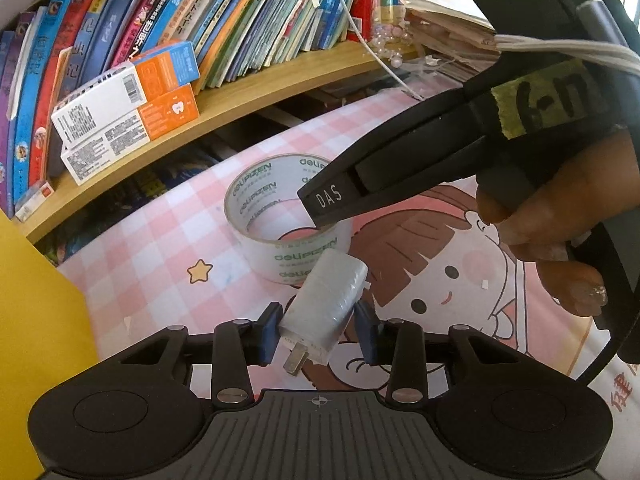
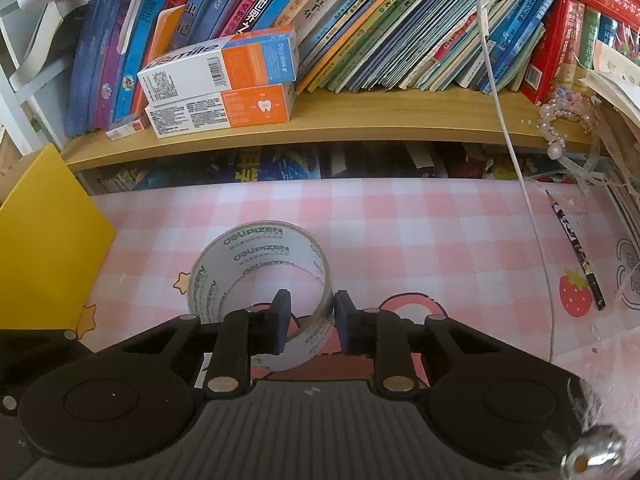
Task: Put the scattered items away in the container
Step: 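Lower the left gripper onto the white charger while the right gripper approaches the tape roll, then close the left gripper on the charger while the right gripper grips the tape roll rim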
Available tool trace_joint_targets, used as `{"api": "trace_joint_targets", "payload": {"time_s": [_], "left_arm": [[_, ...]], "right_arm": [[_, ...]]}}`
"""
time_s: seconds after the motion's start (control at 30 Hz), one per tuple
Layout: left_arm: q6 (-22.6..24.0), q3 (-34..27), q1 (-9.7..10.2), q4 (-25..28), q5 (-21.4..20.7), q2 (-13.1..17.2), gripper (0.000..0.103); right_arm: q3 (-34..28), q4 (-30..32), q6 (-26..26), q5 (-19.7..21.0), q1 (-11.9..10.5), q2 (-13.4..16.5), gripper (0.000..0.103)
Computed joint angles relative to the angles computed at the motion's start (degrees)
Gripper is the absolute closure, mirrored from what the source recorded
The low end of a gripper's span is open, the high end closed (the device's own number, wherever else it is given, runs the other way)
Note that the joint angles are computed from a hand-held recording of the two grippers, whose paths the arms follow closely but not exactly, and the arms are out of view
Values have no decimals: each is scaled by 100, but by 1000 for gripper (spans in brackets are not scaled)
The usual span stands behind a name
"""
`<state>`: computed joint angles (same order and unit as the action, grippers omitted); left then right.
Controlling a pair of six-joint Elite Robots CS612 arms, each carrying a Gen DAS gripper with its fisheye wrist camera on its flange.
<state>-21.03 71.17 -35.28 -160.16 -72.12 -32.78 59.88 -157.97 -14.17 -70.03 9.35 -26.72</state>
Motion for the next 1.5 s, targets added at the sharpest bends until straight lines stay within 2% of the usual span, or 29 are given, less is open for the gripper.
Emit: {"api": "trace_joint_targets", "payload": {"time_s": [0.17,0.37,0.5,0.67,1.07,1.5], "left_arm": [[-7,16,0,-48,-13,6,67],[30,106,13,-160,-252,-40,72],[17,177,14,-222,-465,-81,74],[-42,328,-5,-273,-480,-175,75],[-152,752,-96,-510,-236,-480,75],[-159,1333,-283,-1111,55,-895,75]], "right_arm": [[-37,26,-4,-65,16,16,86],[-18,-67,32,-137,27,7,94],[50,-191,-6,-144,25,-31,95],[170,-370,95,-176,2,-95,96],[574,-628,139,-184,-35,-351,95],[1310,-1118,127,-245,-79,-822,95]]}}
